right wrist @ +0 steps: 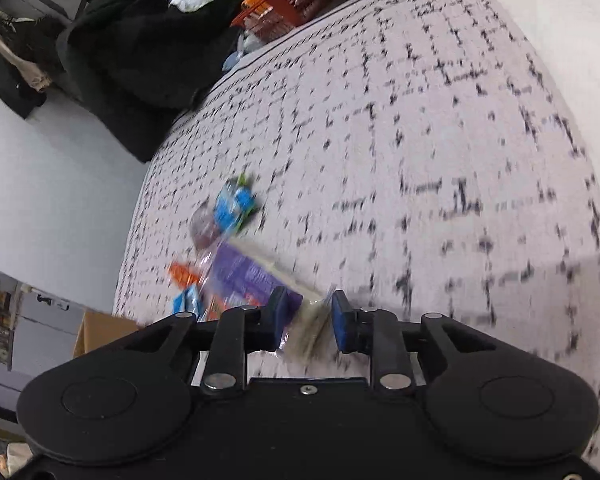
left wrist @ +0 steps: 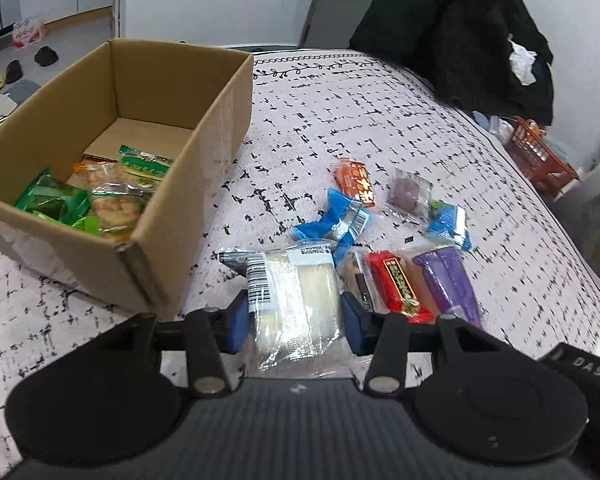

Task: Organize snacks
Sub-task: 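Lift the pastry pack with the left gripper while the right gripper lifts the purple bar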

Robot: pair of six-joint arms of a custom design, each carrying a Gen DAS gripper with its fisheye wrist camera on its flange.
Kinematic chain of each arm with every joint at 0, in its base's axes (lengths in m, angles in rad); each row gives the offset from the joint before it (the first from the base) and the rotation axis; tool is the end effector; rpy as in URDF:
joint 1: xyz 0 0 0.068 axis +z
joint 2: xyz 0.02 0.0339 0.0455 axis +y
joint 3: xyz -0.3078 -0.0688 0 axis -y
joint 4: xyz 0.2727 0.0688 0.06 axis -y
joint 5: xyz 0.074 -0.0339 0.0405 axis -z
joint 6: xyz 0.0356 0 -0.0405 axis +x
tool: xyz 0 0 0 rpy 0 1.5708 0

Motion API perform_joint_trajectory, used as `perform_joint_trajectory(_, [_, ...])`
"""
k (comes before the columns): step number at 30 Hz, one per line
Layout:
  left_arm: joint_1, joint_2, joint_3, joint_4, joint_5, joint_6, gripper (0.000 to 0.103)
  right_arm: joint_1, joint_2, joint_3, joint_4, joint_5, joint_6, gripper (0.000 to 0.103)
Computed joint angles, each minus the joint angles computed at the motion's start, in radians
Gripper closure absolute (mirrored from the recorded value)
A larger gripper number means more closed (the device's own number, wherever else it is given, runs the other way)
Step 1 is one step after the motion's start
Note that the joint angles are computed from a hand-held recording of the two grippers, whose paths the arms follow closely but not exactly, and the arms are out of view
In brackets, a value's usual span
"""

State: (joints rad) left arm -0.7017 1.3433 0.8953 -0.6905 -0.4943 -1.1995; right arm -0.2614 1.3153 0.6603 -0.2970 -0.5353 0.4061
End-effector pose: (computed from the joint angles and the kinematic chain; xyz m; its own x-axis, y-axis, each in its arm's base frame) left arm 0.2144 -0.1591 0.2537 -0.6397 -0.5334 -0.5534 -0.4951 0.8367 -0.2341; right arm 0.2517 -0.0485 0.2076 -0.7480 0.5518 -0.3687 0.2525 0.7504 0.6109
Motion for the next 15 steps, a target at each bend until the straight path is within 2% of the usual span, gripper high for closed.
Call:
perform_joint_trajectory(5, [-0.012,-0.071,-0.021,-0.038,0.009,0.005,0.057,0.029,-0.070,-0.017,-0.062,-0.015,-0.022,0.077])
perform_joint_trajectory(8, [-0.023,-0.107,-0.032,-0.057,0.006,0.010,0.057,0.053,-0.096,-0.007,-0.083,0.018,-0.030,0.074])
perform_joint_trajectory(10, [-0.029,-0.129,-0.038,-0.065,0.006,0.011,0.057,0.069,-0.123,-0.012,-0.082,0.051,-0.030,0.060])
perform_joint_trajectory(12, [-0.035,-0.149,-0.046,-0.070,0.006,0.014,0.057,0.087,-0.146,-0.015,-0.086,0.085,-0.037,0.051])
perform_joint_trajectory(15, [-0.038,-0.168,-0.055,-0.070,0.012,0.014,0.057,0.111,-0.156,-0.011,-0.090,0.114,-0.058,0.047])
